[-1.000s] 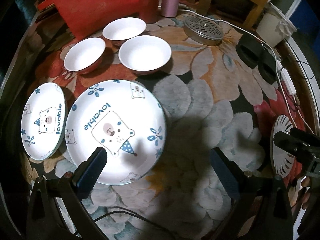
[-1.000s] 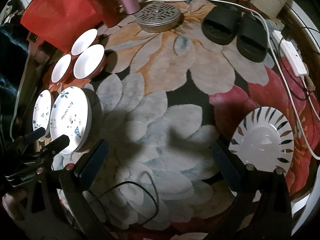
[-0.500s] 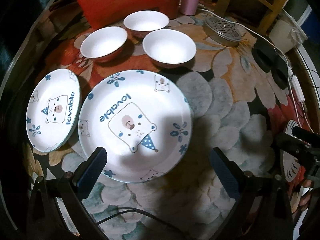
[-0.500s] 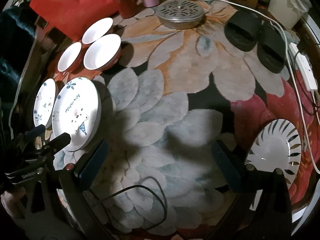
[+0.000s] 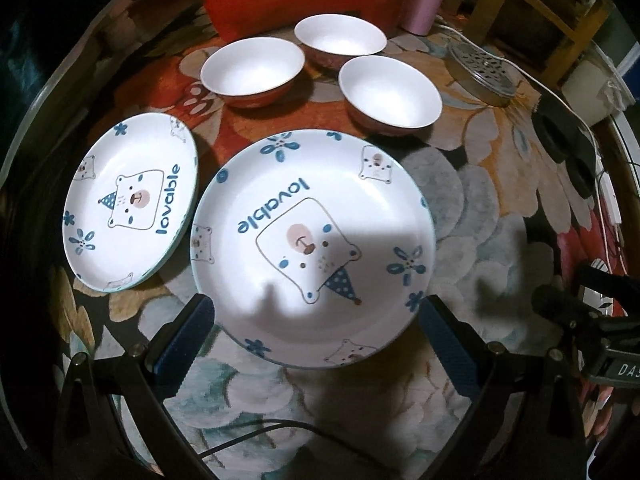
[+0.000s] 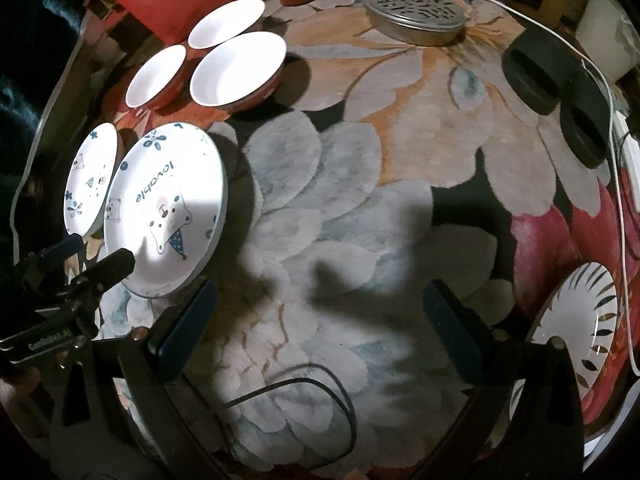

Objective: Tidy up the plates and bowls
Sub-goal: 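Grasp the rim of the large bear plate with both grippers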

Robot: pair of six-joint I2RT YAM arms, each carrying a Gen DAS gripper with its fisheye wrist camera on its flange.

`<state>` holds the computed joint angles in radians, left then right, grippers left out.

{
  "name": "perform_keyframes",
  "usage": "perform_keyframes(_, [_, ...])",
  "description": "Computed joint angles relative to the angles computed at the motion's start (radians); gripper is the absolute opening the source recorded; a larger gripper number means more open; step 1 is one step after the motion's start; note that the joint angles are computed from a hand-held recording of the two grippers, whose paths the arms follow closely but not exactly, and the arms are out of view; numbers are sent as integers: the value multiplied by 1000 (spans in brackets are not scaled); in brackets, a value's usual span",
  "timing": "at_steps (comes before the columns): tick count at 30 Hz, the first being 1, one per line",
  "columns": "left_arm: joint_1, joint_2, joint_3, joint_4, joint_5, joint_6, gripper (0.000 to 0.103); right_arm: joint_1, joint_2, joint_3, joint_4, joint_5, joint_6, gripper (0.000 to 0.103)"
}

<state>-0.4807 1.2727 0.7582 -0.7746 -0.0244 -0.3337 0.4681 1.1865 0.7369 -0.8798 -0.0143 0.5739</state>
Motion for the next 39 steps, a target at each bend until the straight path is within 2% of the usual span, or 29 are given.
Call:
perform_keyframes(10, [162, -28, -96, 44, 39, 32, 101, 64, 151, 45, 104, 9, -1, 103])
perform_keyframes(14, [260, -9, -130, 85, 67, 50, 96, 47, 235, 67, 199, -47, -14, 103])
perform_keyframes(17, [323, 30, -146, 124, 97, 42, 87, 26, 303, 82, 262, -88, -16, 100])
perform_keyframes(19, [356, 62, -153, 159, 121, 34, 85, 16, 355, 95, 302, -117, -27, 88])
perform_keyframes(21, [374, 92, -161, 197, 132, 27, 75, 11, 409, 109, 334, -151, -39, 73])
perform_keyframes(22, [377, 104, -163, 210, 134, 26, 69, 11, 430, 115, 341, -158, -43, 69])
perform_keyframes(23, [378, 124, -162, 221, 135, 27, 52, 12, 455, 125, 346, -166, -43, 61])
perform_keyframes(24, [376, 147, -160, 230, 136, 27, 44, 10, 478, 130, 352, -178, -43, 54])
perform_keyframes(25, [382, 155, -168, 253, 152, 31, 45, 9, 491, 133, 358, -187, -44, 49])
perform_keyframes(26, [376, 160, -170, 269, 156, 21, 44, 9, 509, 139, 363, -199, -51, 39])
perform_keyframes(28, [376, 159, -171, 288, 165, 17, 38, 11, 523, 147, 369, -206, -69, 27])
perform_keyframes(29, [381, 160, -169, 295, 181, 23, 31, 18, 532, 156, 369, -202, -84, 18])
perform_keyframes(30, [378, 164, -164, 294, 183, 26, 30, 22, 540, 162, 375, -209, -96, 15])
perform_keyframes(39, [440, 178, -144, 272, 240, 140, 25, 66, 515, 149, 370, -153, -112, 14])
